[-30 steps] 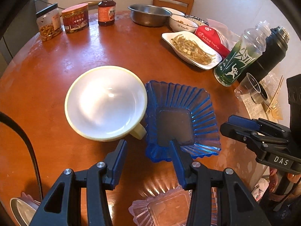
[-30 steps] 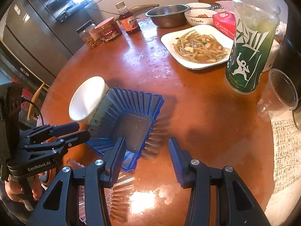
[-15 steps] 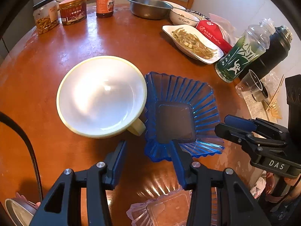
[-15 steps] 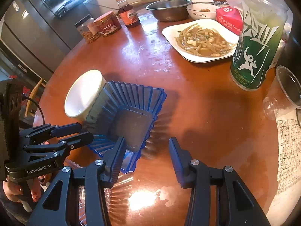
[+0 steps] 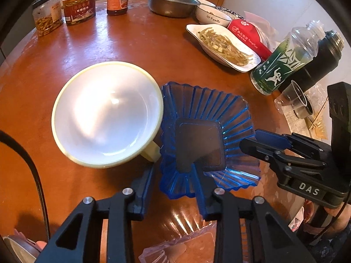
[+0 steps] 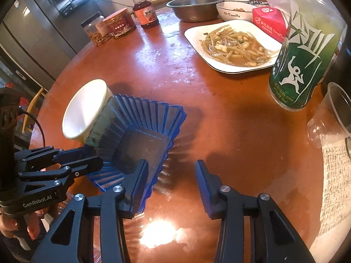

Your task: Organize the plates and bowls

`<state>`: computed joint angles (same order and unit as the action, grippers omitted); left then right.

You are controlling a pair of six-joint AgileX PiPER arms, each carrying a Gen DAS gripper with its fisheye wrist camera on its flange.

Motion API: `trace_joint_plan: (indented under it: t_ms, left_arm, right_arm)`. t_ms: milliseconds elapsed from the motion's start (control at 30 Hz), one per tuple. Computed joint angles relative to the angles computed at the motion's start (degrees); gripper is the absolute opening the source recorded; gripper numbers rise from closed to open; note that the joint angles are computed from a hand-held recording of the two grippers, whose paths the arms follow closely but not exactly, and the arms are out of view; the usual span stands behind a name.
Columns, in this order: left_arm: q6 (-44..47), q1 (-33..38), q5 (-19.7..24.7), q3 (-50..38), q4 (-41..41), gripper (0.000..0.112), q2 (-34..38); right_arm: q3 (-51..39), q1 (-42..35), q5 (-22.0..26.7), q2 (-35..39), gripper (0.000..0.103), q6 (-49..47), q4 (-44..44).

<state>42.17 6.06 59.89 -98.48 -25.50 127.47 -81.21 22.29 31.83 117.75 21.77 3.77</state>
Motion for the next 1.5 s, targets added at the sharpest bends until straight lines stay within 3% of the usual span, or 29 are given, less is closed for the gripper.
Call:
trace_joint_plan:
  t_ms: [333, 433, 600, 900, 1167, 1500]
  left_arm:
    - [0.3, -1.6, -0.7, 1.1, 0.8, 0.030, -0.4]
    - [0.7, -2.3, -1.1, 2.1, 1.1, 0.030, -1.1]
    - [1.9, -2.5, -0.4, 3.1, 1.2, 0.030, -2.4]
    - [-1.4, -1.7, 1.8, -3.1, 0.9, 0.030, 1.0]
    - [-3.1, -3.6, 1.5, -4.6, 2.2, 0.030, 2.4]
    - [-4.0, -5.2, -1.5, -3.4, 4.0, 0.018, 2.2]
  right_arm:
    - [-4.3, 0.0, 1.5, 2.9, 0.021, -2.5, -0.9]
    - [-5.3, -0.1, 2.1, 3.6, 0.019, -2.0, -2.2]
    - [-6.9, -0.9, 3.0, 5.0, 0.018, -3.2, -1.6]
    - [-7.7, -1.2, 3.1, 5.8, 0.018, -4.6, -1.1]
    - [-9.0, -1.6, 3.6, 7.0, 0.016, -6.5, 0.9]
    - [-10.5, -1.3, 4.2, 8.1, 0.011, -6.6, 0.6]
